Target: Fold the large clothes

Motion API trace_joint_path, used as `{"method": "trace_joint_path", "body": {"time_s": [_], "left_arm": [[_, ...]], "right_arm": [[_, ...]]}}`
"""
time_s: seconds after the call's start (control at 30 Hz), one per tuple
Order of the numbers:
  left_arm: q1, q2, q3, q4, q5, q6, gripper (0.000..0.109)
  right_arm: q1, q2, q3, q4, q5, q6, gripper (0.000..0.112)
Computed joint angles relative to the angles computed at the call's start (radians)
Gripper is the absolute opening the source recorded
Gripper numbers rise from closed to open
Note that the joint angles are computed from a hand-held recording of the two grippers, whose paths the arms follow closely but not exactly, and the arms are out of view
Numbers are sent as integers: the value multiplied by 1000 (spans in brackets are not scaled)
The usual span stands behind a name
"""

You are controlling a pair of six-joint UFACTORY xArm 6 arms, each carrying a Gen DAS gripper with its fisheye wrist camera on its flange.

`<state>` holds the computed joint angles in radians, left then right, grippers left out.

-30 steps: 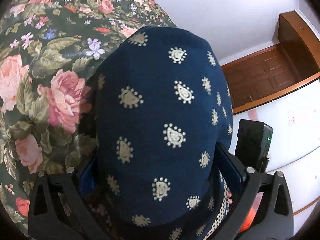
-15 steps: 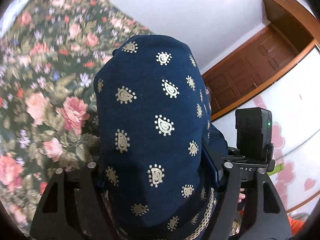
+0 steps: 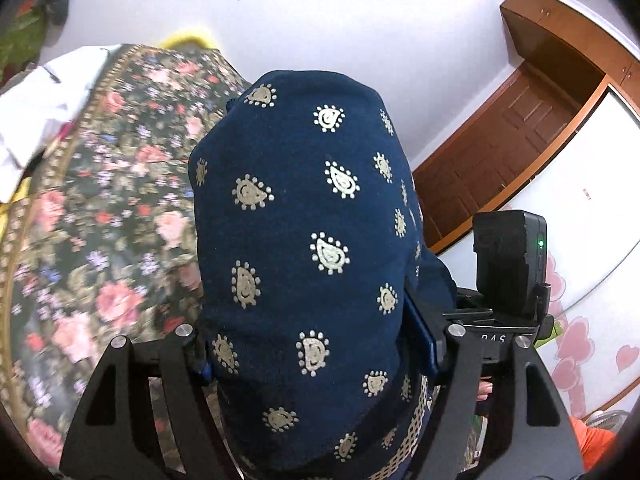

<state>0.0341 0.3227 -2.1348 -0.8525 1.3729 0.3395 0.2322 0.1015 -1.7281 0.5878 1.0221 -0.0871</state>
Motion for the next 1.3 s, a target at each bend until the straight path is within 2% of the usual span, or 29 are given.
{"method": "trace_joint_path", "body": {"time_s": [0.23, 0.47, 0.73, 0.87, 1.0, 1.07, 1.13, 1.3], "left_arm": [[123, -149, 220, -39, 29, 85, 73], [198, -200, 406, -22, 42, 130, 73], [221, -108, 533, -7, 24, 95, 74], [235, -121, 563, -38, 20, 138, 76], [223, -152, 565, 44, 8, 127, 81], [221, -167, 556, 88, -4, 111, 81], [220, -212, 583, 141, -46, 121, 81], [157, -400, 745, 394, -317, 175, 81]], "right_arm": [[115, 24, -25, -55, 10, 81, 31], [185, 113, -16, -82, 25, 164, 31], [200, 255, -58, -165, 101, 203, 32], [185, 259, -53, -133, 105, 166, 34], [187, 245, -67, -196, 137, 175, 42], [188, 214, -46, -208, 136, 181, 43], [189, 189, -38, -227, 150, 186, 43], [237, 99, -4, -402, 138, 198, 43]]}}
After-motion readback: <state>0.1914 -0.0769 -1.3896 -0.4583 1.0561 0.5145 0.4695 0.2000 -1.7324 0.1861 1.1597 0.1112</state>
